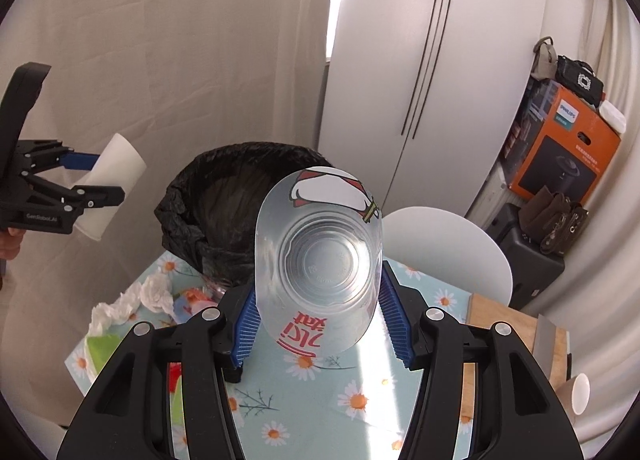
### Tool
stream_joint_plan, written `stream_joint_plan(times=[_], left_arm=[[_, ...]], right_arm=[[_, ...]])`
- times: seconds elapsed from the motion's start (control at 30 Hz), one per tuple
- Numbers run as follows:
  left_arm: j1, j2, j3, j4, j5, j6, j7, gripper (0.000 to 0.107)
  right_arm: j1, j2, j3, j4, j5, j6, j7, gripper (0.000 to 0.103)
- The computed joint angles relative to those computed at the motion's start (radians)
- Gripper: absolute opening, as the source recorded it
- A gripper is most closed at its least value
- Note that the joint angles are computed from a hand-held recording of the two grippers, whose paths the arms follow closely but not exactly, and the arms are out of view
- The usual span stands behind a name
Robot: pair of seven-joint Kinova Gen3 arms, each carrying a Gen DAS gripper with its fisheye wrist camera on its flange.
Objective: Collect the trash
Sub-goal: 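Carry both cups over the black bin and open both tools to drop them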
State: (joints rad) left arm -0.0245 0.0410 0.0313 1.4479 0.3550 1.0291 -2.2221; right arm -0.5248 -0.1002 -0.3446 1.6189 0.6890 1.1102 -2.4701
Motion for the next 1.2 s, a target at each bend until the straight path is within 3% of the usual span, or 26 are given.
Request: stream_joint_plan(times=[0.27, 0.5, 0.8, 0.9, 1.03, 1.1, 1.2], left_arm=[[-0.011, 0.157, 0.044, -0.155, 0.061, 0.042, -0.051, 0.071], [-0.001, 0.301, 0.083, -0.285, 0.041, 0.089, -0.039, 0.071], [0.027, 0.412, 0.108, -0.368, -0.011, 0.096, -0.041, 0.070], [0.008, 0.434, 0.119, -0.379, 0.011, 0.101, -0.038, 0.090], [-0.027, 0.436, 0.129, -0.370, 0.050, 0.102, -0.053, 0.097], [-0.037, 0.434, 0.131, -0.376, 0.060, 0.123, -0.059, 0.097], [-0.026, 0.396, 0.116, -0.332, 0.038, 0.080, -0.070, 0.097]], right_arm=[[-0.017, 0.117, 0.068, -0.117, -0.002, -0.012, 0.077, 0.052], [-0.021, 0.227, 0.159, -0.219, -0.085, -0.068, 0.201, 0.052], [-0.022, 0.342, 0.237, -0.306, -0.183, -0.093, 0.318, 0.053], [-0.053, 0.354, 0.256, -0.294, -0.152, -0.099, 0.307, 0.060], [-0.069, 0.351, 0.264, -0.276, -0.134, -0.111, 0.303, 0.073], [-0.070, 0.344, 0.265, -0.268, -0.132, -0.116, 0.301, 0.076], [-0.075, 0.336, 0.263, -0.264, -0.123, -0.109, 0.293, 0.077]])
